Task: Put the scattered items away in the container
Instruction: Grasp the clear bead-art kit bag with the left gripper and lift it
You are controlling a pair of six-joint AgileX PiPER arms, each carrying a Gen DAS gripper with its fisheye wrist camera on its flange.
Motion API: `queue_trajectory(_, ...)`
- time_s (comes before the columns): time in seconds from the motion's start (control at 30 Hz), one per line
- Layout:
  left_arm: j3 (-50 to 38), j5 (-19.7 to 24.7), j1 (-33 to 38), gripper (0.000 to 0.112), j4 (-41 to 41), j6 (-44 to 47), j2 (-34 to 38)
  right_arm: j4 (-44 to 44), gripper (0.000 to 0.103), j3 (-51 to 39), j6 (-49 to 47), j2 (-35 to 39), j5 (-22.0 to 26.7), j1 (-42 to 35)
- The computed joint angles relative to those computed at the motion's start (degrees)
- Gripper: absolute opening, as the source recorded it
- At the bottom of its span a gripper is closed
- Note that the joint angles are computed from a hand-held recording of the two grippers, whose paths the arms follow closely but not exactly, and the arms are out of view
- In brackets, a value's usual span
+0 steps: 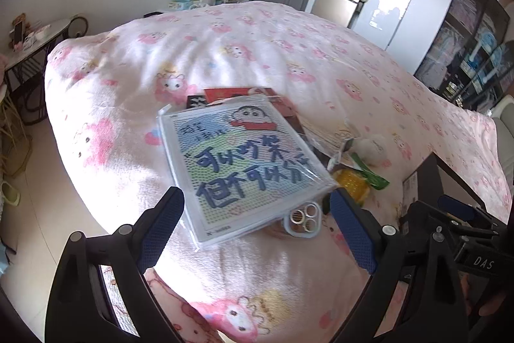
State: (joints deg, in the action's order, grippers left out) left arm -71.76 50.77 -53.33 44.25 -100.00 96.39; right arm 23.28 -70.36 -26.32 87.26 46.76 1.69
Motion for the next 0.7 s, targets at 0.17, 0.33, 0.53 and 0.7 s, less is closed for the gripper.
queue_trajectory(0.17,5.36,-6.65,4.75,0.076,-2.97,-4.82,0.68,1.39,0.051,-9.24,3.35,11.49,1.85,5.42)
queue_trajectory(0.33,8.97,-11.68,8.56,0.057,-4.1,-4.02,0.54,1.13,0.043,-13.96,4.03,18.27,4.23,8.23)
queue_trajectory(0.53,10.57,-20.73,13.68,0.058,-7.77,0.51,1.53,3.09,0.043,-18.83,3.14,23.59,6.4,9.03)
queue_trajectory(0.7,9.71,-19.97,15.0,0.051,-12.61,5.14,0.6,6.03,0.037,-19.03,2.63,24.15,7.71,9.01)
